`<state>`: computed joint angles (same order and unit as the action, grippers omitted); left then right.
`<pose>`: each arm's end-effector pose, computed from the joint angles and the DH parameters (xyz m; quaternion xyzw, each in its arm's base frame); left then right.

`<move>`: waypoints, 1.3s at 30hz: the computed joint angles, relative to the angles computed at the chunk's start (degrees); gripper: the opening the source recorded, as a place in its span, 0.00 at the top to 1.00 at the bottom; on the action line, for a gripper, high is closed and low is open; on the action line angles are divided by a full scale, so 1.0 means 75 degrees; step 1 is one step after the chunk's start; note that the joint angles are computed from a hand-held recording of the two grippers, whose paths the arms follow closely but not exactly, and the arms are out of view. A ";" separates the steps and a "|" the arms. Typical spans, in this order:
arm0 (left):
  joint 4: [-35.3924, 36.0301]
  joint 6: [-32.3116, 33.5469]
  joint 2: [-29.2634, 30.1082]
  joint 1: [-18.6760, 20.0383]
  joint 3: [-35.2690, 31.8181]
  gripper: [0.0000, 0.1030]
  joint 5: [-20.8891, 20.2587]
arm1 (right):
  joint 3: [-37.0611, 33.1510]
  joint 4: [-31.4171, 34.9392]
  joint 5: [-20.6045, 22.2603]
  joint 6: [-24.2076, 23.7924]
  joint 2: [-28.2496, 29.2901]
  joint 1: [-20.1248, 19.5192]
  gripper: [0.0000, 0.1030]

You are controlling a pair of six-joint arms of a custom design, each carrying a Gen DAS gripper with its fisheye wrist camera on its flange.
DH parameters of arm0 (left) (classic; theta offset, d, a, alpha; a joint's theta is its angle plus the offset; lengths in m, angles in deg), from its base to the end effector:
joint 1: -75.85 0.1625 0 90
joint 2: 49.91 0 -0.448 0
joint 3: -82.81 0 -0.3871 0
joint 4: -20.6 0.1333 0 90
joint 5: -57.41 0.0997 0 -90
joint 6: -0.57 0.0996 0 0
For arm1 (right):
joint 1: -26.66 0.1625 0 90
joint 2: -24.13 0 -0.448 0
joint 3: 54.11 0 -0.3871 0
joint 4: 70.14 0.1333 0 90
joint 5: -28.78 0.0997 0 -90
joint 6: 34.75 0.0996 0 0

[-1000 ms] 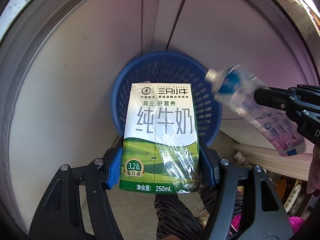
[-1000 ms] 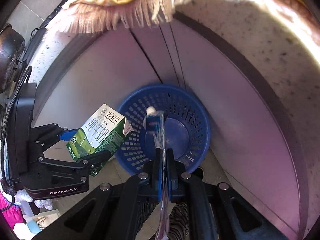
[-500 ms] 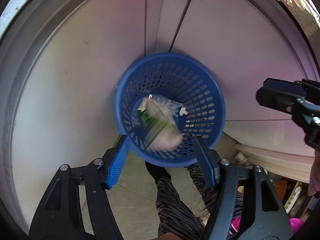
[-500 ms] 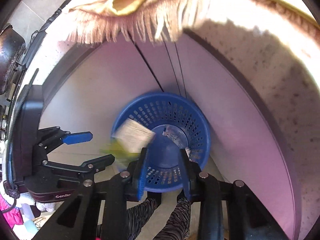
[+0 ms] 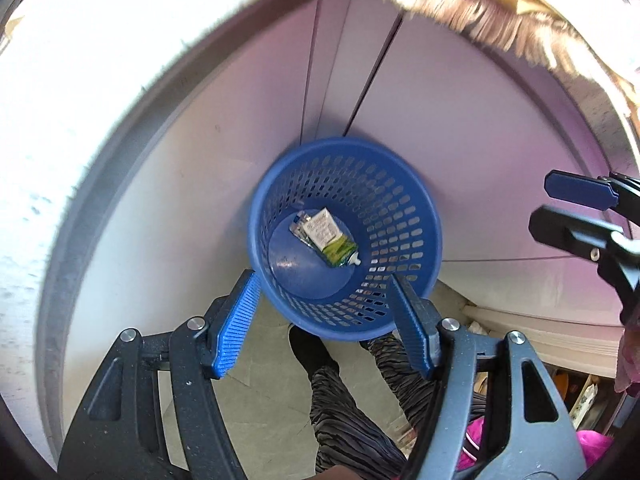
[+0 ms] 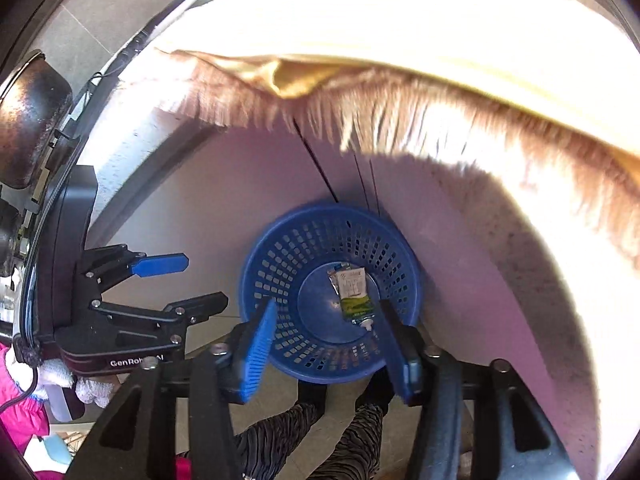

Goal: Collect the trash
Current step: 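Raise both empty tools back over the counter cloth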

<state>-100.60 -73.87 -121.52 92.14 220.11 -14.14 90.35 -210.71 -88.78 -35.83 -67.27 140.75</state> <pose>-0.2699 -0.2506 0.1005 0.0415 0.9430 -0.0669 0.3234 0.2092 -0.2542 0.2084 0.2166 -0.9465 0.0268 0.2376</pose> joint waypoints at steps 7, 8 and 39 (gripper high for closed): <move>0.0444 -0.0055 -0.0365 -0.0155 -0.0257 0.35 0.0335 | -0.0343 0.0543 0.0043 -0.0051 -0.0422 0.0377 0.32; 0.0510 -0.0050 -0.0414 -0.0172 -0.0299 0.35 0.0400 | -0.0367 0.0590 0.0059 -0.0076 -0.0504 0.0423 0.31; 0.0207 0.1536 -0.0282 0.0923 -0.2470 0.27 0.2974 | -0.2174 0.0479 0.0342 -0.0816 -0.1180 0.0234 0.13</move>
